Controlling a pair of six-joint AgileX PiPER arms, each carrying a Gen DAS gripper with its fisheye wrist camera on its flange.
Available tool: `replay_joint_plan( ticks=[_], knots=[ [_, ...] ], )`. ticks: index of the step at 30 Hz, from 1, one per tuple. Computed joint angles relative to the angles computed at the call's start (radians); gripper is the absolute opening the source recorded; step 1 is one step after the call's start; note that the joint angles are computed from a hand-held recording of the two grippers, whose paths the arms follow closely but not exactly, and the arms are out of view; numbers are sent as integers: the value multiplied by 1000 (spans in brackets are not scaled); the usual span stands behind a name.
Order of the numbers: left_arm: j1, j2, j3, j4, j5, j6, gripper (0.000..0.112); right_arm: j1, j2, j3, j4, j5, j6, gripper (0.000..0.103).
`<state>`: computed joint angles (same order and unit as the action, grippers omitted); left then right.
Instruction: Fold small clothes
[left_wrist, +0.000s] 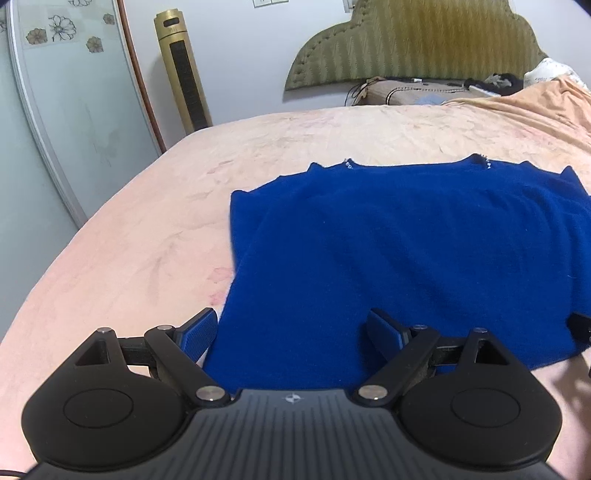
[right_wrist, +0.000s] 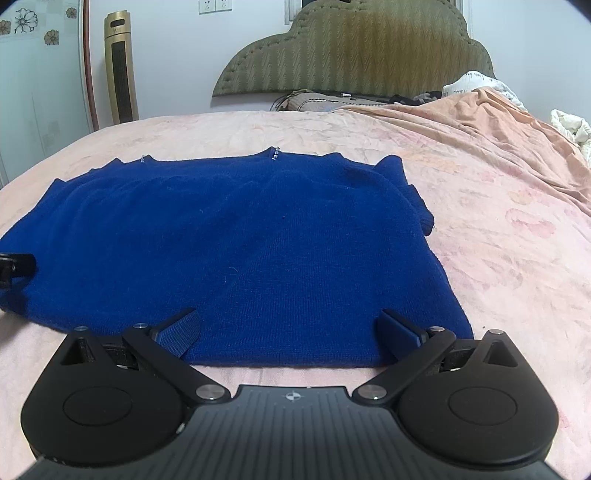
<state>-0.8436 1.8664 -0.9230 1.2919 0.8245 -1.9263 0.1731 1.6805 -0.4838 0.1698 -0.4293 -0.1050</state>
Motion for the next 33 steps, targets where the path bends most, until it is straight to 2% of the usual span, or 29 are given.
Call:
replay_joint_plan(
  ticks=[4,15,31,33],
  knots=[
    [-2,-10,-1,-23,-10,18,89,-23,-31,19,-90,-1,93,102],
    [-6,-19,-20,-48,12,71,89,59,-165,61,-112,47,26,102],
    [-1,-27,-47,-79,13,153,89,127,-193,64,-34,98,-3,101],
    [2,-40,-43,-85,7,169,89,144,-197,63,34,104,-72,101]
  ],
)
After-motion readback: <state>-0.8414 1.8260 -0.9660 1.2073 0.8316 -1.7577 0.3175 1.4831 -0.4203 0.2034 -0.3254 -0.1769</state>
